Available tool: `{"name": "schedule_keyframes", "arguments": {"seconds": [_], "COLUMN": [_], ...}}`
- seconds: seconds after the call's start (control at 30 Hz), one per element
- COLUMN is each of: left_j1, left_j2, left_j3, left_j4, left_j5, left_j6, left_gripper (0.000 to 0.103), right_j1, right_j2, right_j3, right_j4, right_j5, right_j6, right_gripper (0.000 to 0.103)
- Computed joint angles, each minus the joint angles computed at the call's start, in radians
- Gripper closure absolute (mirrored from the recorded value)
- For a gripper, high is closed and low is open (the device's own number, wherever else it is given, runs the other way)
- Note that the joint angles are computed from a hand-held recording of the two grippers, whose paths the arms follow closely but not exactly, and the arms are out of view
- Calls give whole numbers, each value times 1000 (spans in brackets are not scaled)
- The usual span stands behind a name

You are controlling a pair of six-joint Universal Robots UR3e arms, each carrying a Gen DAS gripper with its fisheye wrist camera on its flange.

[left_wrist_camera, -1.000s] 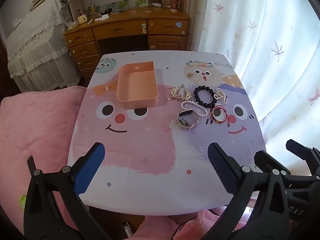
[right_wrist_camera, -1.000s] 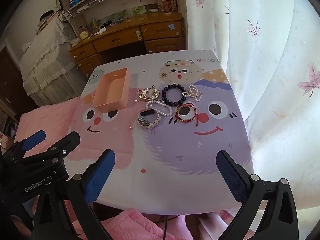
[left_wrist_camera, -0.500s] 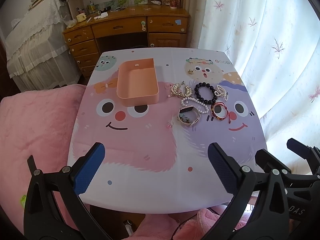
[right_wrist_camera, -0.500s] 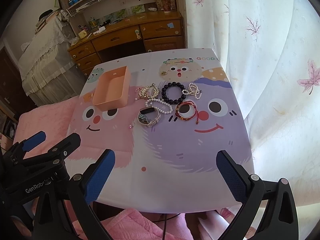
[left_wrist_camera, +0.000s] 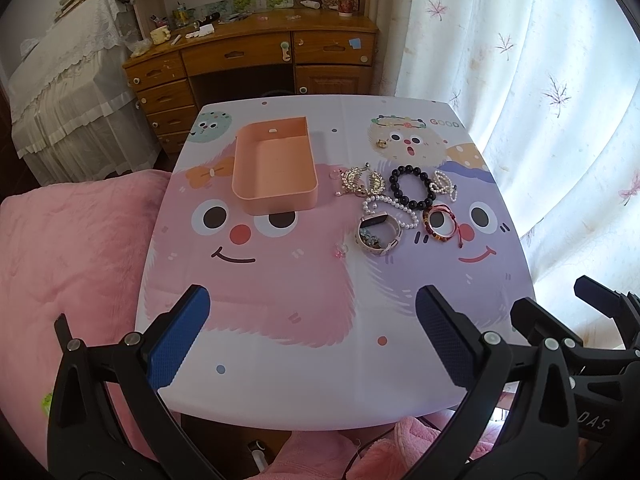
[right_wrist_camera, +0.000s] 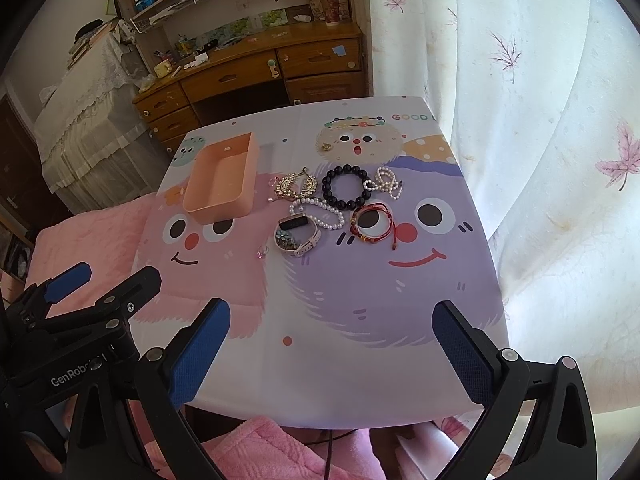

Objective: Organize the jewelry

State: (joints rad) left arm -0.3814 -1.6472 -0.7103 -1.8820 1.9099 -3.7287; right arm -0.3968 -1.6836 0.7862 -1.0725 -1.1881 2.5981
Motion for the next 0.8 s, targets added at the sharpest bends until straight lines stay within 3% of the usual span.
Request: {"name": "schedule_keyframes", "arguments": {"seconds": [0.47,0.8], "left_j1": [68,152], "left_j2": [51,121], "left_j3": [-112,-209], "left_j4": [69,146], "left_j5": [-62,-120], "left_j6": [54,132], "left_gripper": [1,1], "right_j1": [7,44], "right_j2": [-26,-11], "right_j3": [72,73], "right_j4": [-50,-117], "right_j5": [-6,-55], "right_j6": [5,115], "right_gripper": [0,0]}}
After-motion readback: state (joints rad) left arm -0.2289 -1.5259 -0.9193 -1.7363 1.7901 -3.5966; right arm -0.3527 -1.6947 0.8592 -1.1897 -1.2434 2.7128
